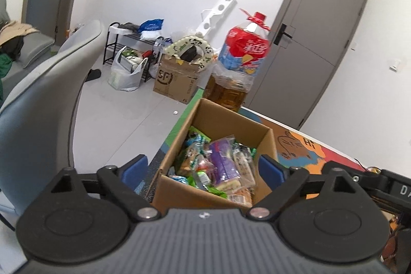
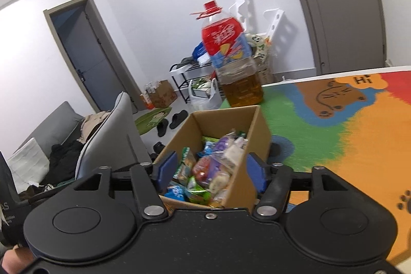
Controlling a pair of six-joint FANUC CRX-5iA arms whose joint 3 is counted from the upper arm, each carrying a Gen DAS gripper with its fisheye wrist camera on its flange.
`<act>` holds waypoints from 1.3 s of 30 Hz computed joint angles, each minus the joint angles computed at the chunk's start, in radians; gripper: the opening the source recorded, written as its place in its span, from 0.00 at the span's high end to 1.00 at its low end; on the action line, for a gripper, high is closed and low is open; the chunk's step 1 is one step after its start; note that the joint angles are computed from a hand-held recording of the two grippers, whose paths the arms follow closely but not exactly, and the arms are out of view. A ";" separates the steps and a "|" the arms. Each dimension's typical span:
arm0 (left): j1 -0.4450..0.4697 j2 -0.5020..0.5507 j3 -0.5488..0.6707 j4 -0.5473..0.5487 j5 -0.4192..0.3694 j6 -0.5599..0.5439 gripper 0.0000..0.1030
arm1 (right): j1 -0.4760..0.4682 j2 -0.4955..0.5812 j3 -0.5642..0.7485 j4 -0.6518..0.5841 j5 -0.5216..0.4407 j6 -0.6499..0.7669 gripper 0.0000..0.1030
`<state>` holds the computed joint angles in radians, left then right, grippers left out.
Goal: Organize snacks
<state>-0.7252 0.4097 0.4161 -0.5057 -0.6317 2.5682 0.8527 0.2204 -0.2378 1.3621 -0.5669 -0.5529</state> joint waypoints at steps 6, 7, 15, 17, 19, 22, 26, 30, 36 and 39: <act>-0.026 0.004 0.027 0.002 -0.036 -0.064 0.05 | 0.026 -0.076 -0.071 0.011 -0.063 -0.016 0.21; -0.033 0.004 0.032 0.001 -0.044 -0.076 0.04 | 0.029 -0.085 -0.082 0.017 -0.069 -0.023 0.19; -0.074 -0.005 0.054 -0.006 -0.090 -0.168 0.04 | 0.068 -0.156 -0.147 0.006 -0.140 -0.022 0.07; -0.084 -0.013 0.051 -0.011 -0.098 -0.186 0.04 | 0.080 -0.171 -0.161 0.009 -0.161 -0.027 0.04; -0.094 -0.018 0.055 -0.014 -0.111 -0.200 0.03 | 0.091 -0.182 -0.170 0.007 -0.182 -0.032 0.01; -0.106 -0.032 0.046 -0.021 -0.122 -0.214 0.00 | 0.109 -0.193 -0.173 -0.002 -0.212 -0.025 0.00; -0.107 -0.054 0.021 -0.010 -0.122 -0.258 0.00 | 0.133 -0.201 -0.171 -0.025 -0.236 0.011 0.00; -0.110 -0.075 -0.001 -0.021 -0.135 -0.257 0.00 | 0.160 -0.201 -0.167 -0.053 -0.263 0.043 0.00; -0.123 -0.108 -0.042 -0.046 -0.133 -0.235 0.00 | 0.185 -0.206 -0.186 -0.041 -0.270 0.033 0.00; -0.141 -0.126 -0.062 -0.095 -0.146 -0.184 0.00 | 0.212 -0.205 -0.186 -0.045 -0.305 0.040 0.00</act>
